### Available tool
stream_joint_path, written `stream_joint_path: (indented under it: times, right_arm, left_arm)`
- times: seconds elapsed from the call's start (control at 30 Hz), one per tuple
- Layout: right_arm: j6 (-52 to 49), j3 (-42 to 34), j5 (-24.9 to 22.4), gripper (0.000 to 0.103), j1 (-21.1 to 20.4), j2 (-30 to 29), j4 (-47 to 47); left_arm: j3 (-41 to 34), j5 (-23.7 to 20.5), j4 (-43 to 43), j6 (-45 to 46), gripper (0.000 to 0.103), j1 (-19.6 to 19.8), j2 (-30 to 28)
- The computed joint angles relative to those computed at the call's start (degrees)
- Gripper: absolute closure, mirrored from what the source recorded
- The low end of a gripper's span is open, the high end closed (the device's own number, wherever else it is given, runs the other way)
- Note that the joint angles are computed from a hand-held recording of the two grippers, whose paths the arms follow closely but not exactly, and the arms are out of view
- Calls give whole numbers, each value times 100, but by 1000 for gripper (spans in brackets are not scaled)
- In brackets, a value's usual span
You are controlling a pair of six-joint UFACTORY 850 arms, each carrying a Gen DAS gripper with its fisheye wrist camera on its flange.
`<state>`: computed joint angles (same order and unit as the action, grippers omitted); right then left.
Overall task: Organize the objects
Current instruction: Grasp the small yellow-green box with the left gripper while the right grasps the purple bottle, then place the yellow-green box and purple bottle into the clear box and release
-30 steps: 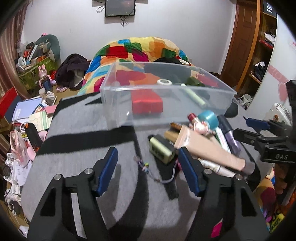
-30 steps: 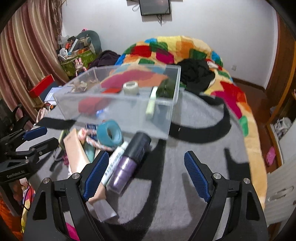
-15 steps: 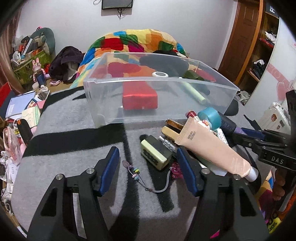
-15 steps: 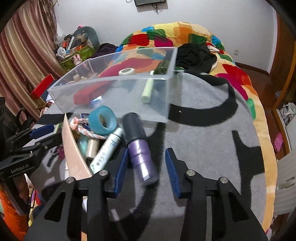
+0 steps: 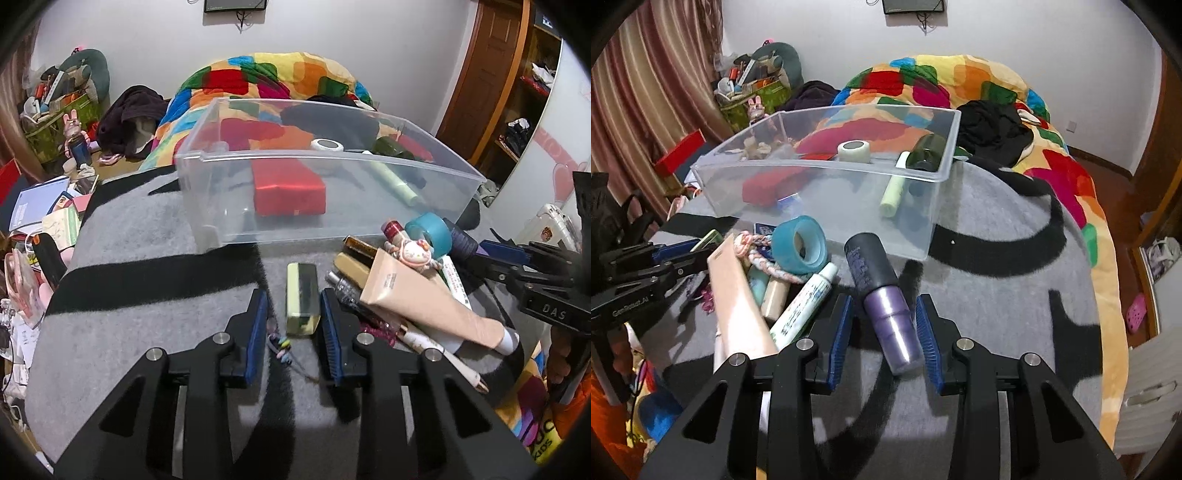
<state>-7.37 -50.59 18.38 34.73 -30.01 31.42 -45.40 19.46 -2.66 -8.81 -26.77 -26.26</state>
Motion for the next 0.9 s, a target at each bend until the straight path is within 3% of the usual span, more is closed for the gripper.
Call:
stream_joint_path:
  times: [0.07, 0.13, 0.2, 0.37, 0.9]
  right_arm:
    - [237, -72, -47, 71, -51, -75, -251]
    - [777, -59, -76, 77, -103, -101, -747]
    - [1298, 43, 9, 80, -130, -65, -1231]
    - [1517, 312, 250, 80, -115, 101, -1259]
    - [1498, 790, 901, 80, -29, 914, -1143]
  left_arm:
    - [-38, 31, -239, 226, 76, -33, -50]
    - [-44, 46, -182, 164, 87, -35, -84]
    - [32, 141, -57, 32, 87, -25, -48]
    - [304, 376, 140, -183, 87, 9, 183]
    - [695, 872, 27, -233, 87, 18, 958]
